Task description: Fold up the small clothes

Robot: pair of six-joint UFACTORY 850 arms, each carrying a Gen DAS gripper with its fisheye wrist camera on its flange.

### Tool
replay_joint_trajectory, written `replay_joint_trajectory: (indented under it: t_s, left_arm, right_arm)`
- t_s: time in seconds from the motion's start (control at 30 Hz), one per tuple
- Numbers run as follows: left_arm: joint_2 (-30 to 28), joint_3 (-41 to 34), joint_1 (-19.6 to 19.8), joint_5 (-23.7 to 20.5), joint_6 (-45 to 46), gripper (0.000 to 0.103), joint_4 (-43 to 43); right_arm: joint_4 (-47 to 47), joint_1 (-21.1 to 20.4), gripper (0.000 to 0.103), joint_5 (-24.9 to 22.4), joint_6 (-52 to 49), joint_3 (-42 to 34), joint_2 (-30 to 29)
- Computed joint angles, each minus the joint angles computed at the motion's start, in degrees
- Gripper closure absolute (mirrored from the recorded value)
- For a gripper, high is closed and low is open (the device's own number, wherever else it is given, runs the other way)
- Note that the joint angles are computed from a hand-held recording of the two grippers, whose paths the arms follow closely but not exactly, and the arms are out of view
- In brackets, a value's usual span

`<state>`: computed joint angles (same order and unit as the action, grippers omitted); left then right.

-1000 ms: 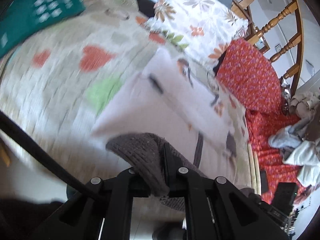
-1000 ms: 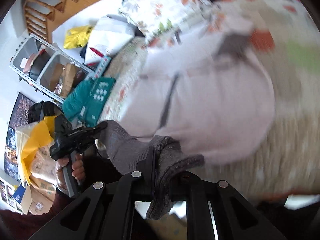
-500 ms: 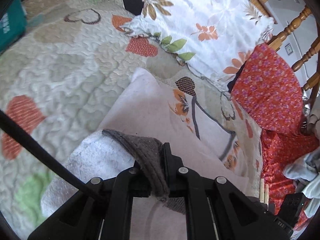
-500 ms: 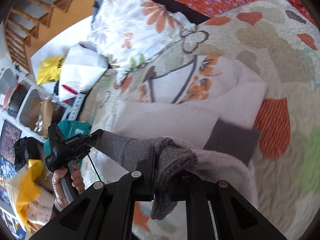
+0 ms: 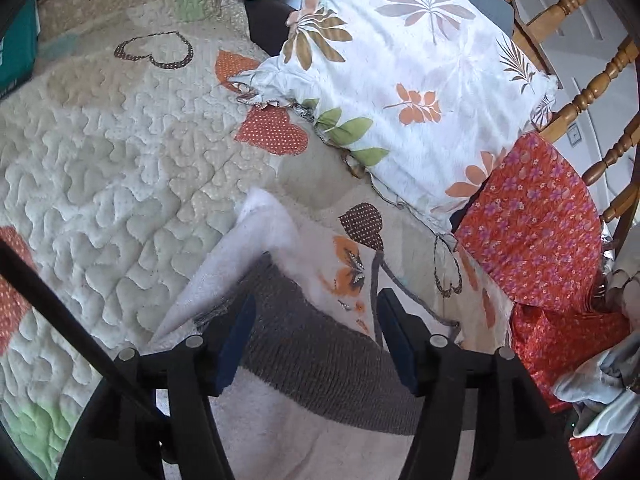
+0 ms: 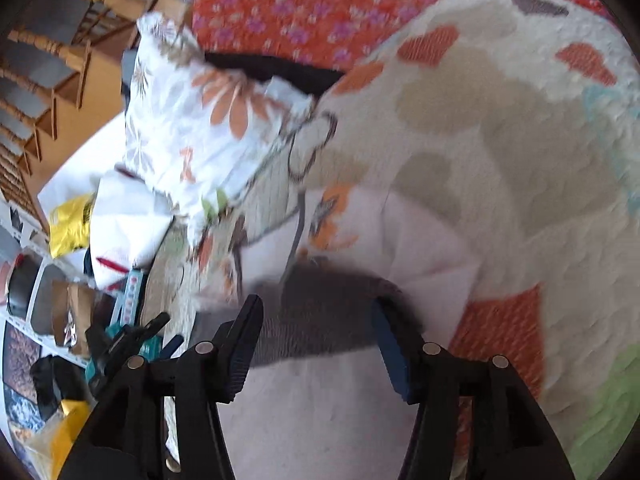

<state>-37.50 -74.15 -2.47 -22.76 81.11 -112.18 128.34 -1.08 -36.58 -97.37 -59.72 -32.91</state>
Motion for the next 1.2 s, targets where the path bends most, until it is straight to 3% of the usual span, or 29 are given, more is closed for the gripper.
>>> replay_joint_trajectory:
  t_s: [0.2, 0.33, 0.43, 0.57, 0.73, 0.8, 0.87, 0.93, 0.97, 1.0, 1.03, 1.13, 1.2]
  left_arm:
    - [2.4, 2.0, 0.0, 6.9, 4.4, 0.039, 1.5]
    - [4.1, 4.8, 1.6, 8.6, 4.9, 0.032, 4.4]
    - [4.8, 7.1, 3.7, 8.1, 0.7, 0.03, 10.2]
    - [4.2, 8.2, 5.9, 7.0, -12.1, 0.03, 25.1]
    - [4.2, 9.4, 6.6, 3.7, -6.9, 0.026, 24.8]
    - [3.9, 9.3, 6.6, 0.4, -7.3, 0.026, 26.8]
    - [3.5, 9.1, 6.2, -2.5, -6.8, 0.026, 28.1]
    - [4.0, 9.9, 4.5, -0.3, -3.8, 0.026, 27.4]
    - [4.2, 9.8, 3.6, 1.3, -5.4, 0.036, 29.4]
    - [4.8, 10.0, 2.5, 4.1, -8.4, 0.065, 32.6]
    - [5.2, 10.1, 2.3, 4.4, -11.5, 0.091, 35.4]
    - [6.5, 11.3, 3.7, 0.3, -14.7, 0.092, 34.4]
    - [8.4, 13.1, 4.6, -1.5, -14.7, 0.092, 33.2]
  right_arm:
    - [3.1, -0.2, 0.039, 4.3, -5.7, 1.6, 2.7]
    - [2.6, -1.0, 0.034, 6.8, -6.7, 3.5, 4.4]
    - [0.4, -1.7, 0.032, 7.5, -5.3, 5.4, 5.2]
    - [-4.3, -2.9, 0.029, 6.4, -1.8, 7.8, 4.8]
    - [-8.4, -4.1, 0.028, -3.9, 0.5, 9.4, 2.8]
    - [-12.4, -3.8, 0.028, -8.4, 2.7, 7.8, 1.1]
    - [-14.3, -1.7, 0.028, -7.4, 3.0, 5.6, -0.7]
    - [-8.7, 1.3, 0.028, -1.8, -2.9, 5.2, -0.2]
    - [-7.5, 2.2, 0.033, 0.0, -3.8, 4.9, 0.0]
    - [-8.3, 2.7, 0.045, 0.9, -2.2, 4.2, -0.2]
    - [-11.5, 2.4, 0.077, -0.4, 1.4, 3.3, -1.0]
    - [-12.9, 2.6, 0.078, 1.0, 3.7, 3.2, -0.3]
    - [-12.8, 1.6, 0.078, -0.7, 3.3, 4.7, 1.4]
